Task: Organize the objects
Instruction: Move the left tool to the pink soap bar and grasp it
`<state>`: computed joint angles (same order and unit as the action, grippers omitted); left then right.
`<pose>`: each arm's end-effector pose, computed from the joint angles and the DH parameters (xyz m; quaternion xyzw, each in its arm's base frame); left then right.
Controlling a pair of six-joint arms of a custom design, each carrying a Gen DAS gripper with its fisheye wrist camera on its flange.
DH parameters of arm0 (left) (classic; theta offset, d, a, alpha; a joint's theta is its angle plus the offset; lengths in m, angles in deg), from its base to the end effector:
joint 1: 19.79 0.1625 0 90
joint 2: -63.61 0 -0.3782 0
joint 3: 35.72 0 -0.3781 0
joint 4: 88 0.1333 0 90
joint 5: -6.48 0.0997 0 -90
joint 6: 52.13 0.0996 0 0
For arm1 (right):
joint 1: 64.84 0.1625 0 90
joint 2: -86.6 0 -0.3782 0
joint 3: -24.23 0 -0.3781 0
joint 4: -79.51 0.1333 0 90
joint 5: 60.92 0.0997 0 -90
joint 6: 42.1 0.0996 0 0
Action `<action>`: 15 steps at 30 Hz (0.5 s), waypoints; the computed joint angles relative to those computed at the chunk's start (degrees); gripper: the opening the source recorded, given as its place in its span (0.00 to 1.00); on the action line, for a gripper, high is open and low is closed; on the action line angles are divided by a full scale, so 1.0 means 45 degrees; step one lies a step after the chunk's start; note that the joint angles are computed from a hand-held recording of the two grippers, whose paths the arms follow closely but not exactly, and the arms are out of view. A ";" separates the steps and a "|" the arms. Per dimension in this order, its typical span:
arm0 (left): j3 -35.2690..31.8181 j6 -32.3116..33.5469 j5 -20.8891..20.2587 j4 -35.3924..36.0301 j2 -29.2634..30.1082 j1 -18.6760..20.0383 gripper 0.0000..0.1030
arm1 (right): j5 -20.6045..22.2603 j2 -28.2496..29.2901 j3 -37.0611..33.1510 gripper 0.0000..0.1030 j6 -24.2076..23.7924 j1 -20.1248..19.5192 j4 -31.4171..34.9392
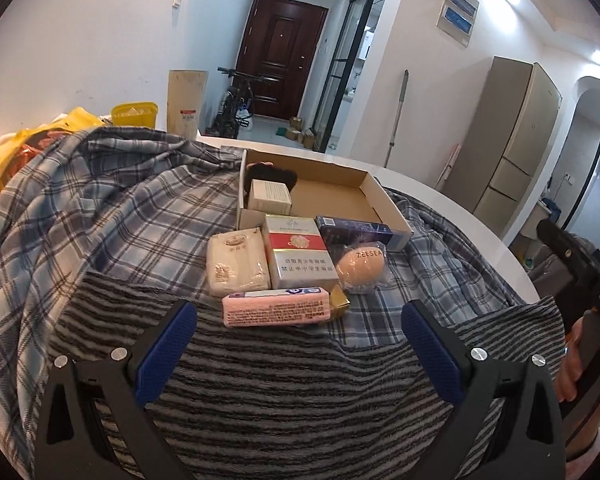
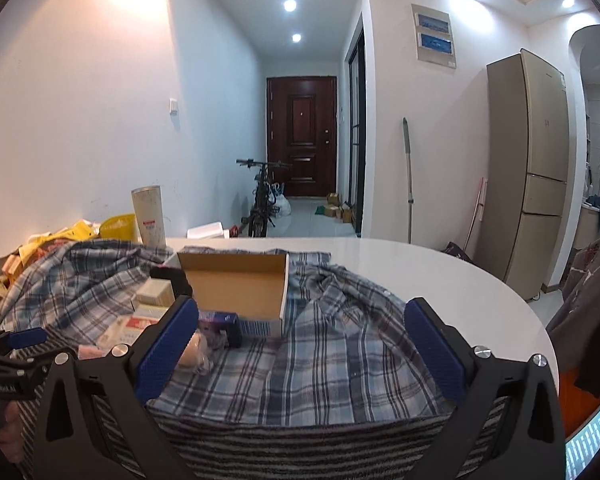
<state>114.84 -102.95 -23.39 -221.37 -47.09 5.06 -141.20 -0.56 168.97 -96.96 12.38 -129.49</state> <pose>-0.1428 -0.3082 0.2305 0.0927 0.8602 -0.4386 0.2430 0.0678 -0.3798 0.2617 0.3479 -0.7840 0.4633 0.2227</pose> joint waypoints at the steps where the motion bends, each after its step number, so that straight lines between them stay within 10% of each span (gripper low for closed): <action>1: -0.0032 -0.0026 -0.0006 -0.0005 0.0053 0.0025 1.00 | -0.0059 0.0025 -0.0024 1.00 -0.0025 0.0042 0.0109; 15: -0.1227 0.1343 -0.2487 -0.2651 0.2000 0.3120 0.97 | 0.0088 -0.0047 0.0199 1.00 -0.0528 -0.0039 0.0639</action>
<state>109.32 -96.91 -34.58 -233.30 -38.09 19.10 -140.80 -0.78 169.87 -99.34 12.21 -126.61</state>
